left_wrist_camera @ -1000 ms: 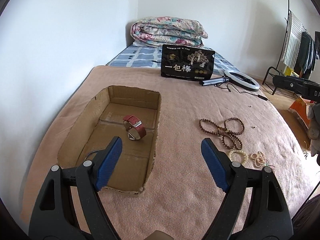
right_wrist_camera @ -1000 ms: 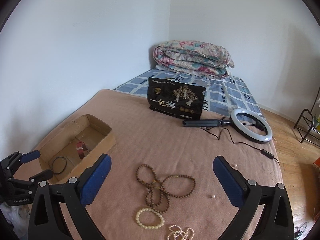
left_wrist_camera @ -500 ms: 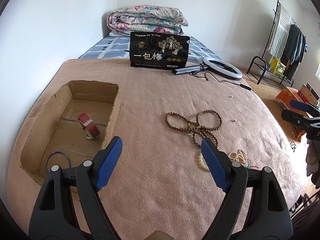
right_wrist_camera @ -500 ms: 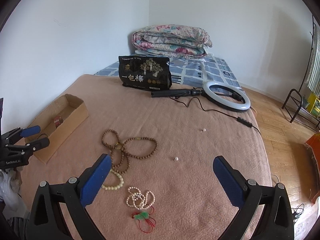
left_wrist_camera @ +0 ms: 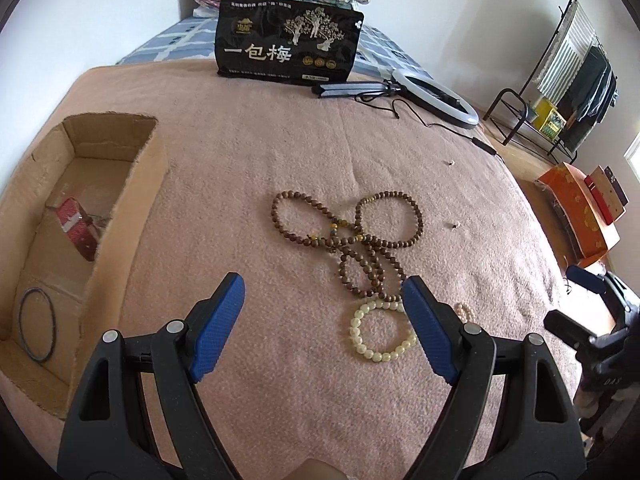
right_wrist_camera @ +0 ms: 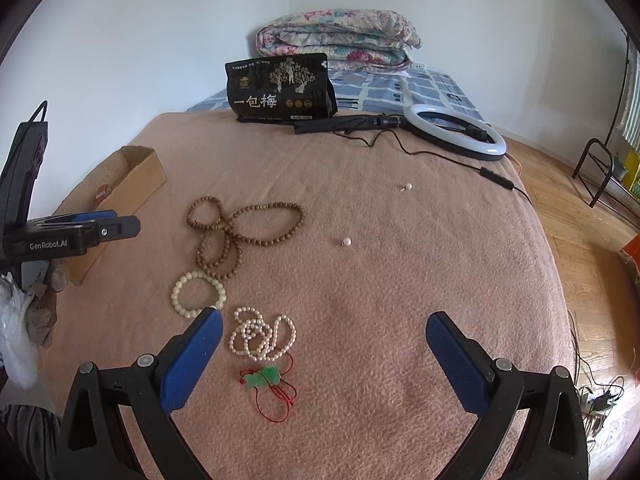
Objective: Organize jewelry
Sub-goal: 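Withdraw both tools from the box toward the remaining bead jewelry, then grasp the brown bead necklace with the left tool while the right tool grasps the pearl strand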
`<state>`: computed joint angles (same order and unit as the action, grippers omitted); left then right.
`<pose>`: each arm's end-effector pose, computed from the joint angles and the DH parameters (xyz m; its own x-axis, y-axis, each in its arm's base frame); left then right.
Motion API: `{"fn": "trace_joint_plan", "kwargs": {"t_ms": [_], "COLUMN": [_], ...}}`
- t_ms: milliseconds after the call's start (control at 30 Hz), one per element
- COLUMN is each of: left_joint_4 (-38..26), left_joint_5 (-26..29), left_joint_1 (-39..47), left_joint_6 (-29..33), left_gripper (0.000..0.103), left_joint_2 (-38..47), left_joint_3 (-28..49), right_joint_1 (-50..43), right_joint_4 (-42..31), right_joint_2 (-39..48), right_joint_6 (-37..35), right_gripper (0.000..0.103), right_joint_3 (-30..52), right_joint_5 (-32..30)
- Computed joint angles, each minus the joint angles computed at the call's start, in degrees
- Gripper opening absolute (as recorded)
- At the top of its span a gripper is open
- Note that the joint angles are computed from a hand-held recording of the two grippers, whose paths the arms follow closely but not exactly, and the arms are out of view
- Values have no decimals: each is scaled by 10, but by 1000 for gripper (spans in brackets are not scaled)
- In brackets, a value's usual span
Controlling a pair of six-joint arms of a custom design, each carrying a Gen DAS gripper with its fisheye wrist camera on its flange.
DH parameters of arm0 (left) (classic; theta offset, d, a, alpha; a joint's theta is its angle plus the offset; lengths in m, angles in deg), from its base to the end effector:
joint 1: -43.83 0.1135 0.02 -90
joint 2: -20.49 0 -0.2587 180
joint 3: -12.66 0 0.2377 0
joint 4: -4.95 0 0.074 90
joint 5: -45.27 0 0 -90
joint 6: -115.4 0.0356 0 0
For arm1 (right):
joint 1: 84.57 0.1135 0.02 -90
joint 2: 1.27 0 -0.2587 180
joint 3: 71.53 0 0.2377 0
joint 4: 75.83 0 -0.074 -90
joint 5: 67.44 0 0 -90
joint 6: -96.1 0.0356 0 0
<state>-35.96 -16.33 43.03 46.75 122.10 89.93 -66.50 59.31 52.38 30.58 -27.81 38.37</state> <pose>0.3325 -0.0216 0.1733 -0.7688 0.3310 -0.5472 0.5275 0.8120 -0.2499 0.1582 0.0414 0.1924 -0.7687 0.1686 -0.6170 0.1862 0.9818 0.0363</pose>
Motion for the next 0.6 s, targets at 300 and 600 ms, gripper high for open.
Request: {"fn": "trace_joint_plan", "kwargs": {"t_ms": [300,600], "left_joint_4": [5,21], "left_joint_5": [-43,-92], "left_joint_1": [-80,-118], "left_joint_6": [-78,-164], "left_gripper": [83,83], "left_joint_2": [95,154], "left_joint_3": [68,110], "right_joint_1": [-28,-46], "right_joint_4": [49,97], "right_joint_2": [19,50], "right_joint_6": [-12,-20], "right_gripper": [102,101], "right_joint_3": [-37,-53], "right_joint_5": [-37,-70]}}
